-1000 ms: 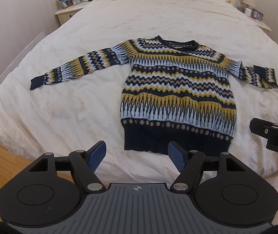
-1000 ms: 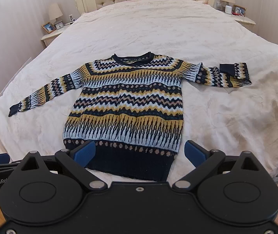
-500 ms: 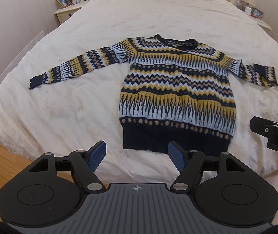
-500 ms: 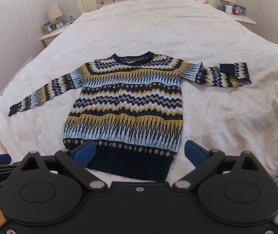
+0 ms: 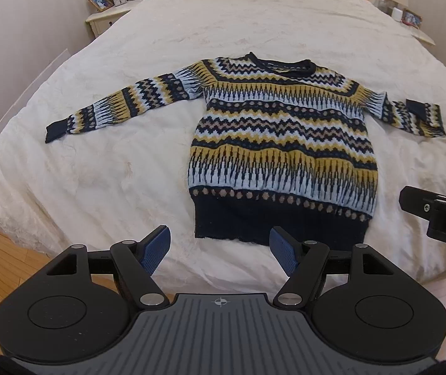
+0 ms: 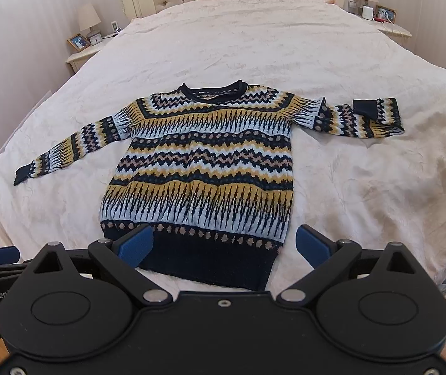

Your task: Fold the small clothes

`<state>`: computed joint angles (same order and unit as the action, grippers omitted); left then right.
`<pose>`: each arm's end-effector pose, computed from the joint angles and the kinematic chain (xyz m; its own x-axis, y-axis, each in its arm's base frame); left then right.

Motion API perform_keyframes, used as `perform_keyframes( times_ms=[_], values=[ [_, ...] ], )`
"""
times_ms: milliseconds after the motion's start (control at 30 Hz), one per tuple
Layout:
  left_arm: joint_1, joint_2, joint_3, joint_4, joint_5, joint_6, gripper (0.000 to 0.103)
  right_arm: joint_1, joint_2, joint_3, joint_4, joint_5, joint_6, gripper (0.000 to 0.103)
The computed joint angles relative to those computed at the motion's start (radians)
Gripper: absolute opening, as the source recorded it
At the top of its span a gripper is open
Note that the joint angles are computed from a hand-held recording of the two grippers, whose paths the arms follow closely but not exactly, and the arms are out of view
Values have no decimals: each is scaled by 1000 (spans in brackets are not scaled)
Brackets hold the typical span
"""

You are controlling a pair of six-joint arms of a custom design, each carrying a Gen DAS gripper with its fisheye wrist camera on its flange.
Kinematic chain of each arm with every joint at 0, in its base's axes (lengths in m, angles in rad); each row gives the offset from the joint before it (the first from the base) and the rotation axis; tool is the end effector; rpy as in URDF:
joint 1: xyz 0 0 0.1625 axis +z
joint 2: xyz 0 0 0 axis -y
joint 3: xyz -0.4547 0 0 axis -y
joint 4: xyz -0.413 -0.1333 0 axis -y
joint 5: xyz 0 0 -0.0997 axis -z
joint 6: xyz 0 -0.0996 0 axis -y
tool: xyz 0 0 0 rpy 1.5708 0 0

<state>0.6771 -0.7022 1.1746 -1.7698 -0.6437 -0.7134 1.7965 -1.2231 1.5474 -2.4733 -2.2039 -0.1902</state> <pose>-0.4860 -0.6639 0.1838 -0.6481 0.0612 -0.7591 0.4315 0.8508 -0.2998 0.2233 -0.6400 0.4456 -0.8072 -0.0220 0.5899 -0.3463 0.8270 -0.4430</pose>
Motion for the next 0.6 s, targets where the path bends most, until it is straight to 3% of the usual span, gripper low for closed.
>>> perform_keyframes(
  times_ms=[600],
  values=[
    [10,2,-3,14,-14,-8,69,-8,-2,15,-7,6,3,98]
  ],
)
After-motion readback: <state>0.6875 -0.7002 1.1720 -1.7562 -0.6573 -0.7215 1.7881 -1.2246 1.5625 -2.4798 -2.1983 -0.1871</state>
